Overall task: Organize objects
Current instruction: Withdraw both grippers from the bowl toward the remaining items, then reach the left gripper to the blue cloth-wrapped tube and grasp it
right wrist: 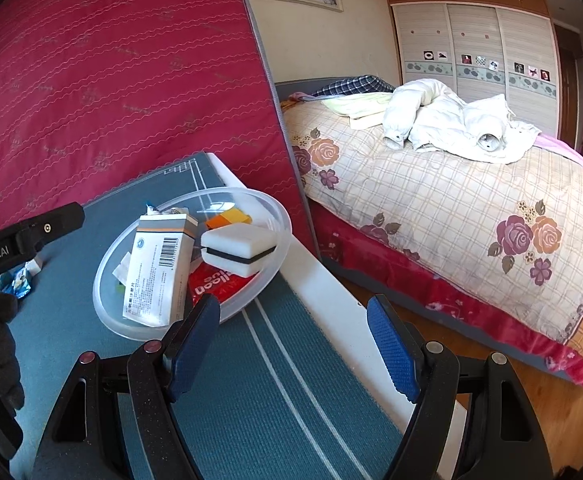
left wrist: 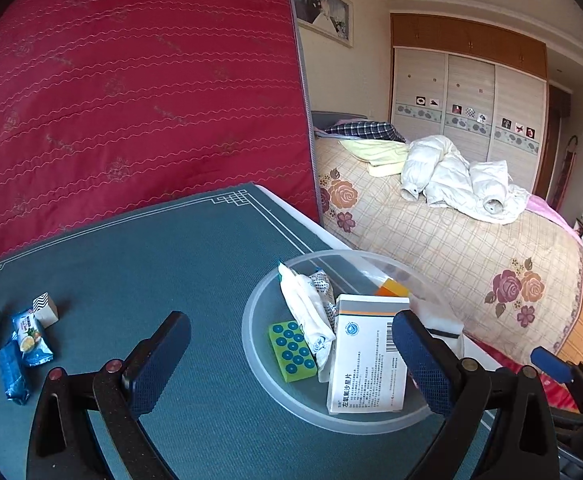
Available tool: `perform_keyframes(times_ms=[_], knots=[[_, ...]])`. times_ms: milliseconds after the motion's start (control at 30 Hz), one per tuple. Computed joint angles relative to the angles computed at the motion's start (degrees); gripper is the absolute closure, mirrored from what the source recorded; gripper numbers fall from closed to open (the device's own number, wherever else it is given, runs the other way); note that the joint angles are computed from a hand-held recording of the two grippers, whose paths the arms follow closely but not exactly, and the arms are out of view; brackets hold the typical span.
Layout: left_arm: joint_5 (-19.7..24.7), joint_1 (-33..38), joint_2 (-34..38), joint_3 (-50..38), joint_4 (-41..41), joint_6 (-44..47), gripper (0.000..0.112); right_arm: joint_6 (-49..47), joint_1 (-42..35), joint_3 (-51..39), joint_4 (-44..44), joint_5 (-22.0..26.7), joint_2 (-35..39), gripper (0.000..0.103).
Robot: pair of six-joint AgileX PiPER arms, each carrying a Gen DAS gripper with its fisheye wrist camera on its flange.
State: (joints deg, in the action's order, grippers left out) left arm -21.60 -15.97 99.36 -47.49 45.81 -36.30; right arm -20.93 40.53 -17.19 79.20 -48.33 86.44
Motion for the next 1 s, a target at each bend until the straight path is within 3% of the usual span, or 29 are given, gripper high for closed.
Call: perform_keyframes(times_ms=[533,900,1000], knots=[[-5.0,14.2,-4.1,4.2,8.3,-2.4,0.010,-9.8,13.9,-11.7,12.3,-7.5,3.5,0.023],[-7.3,25.7,-1.4,1.4,15.3,-7.5,0.010,-16.9,16.9,-23.3,10.7,-5.1,10.8,0.019],[-7.3,28.5,0.0,-0.1,16.3,-8.5,0.010,-17.6,15.9,-26.3,9.2,-2.2,13.0,0.018]])
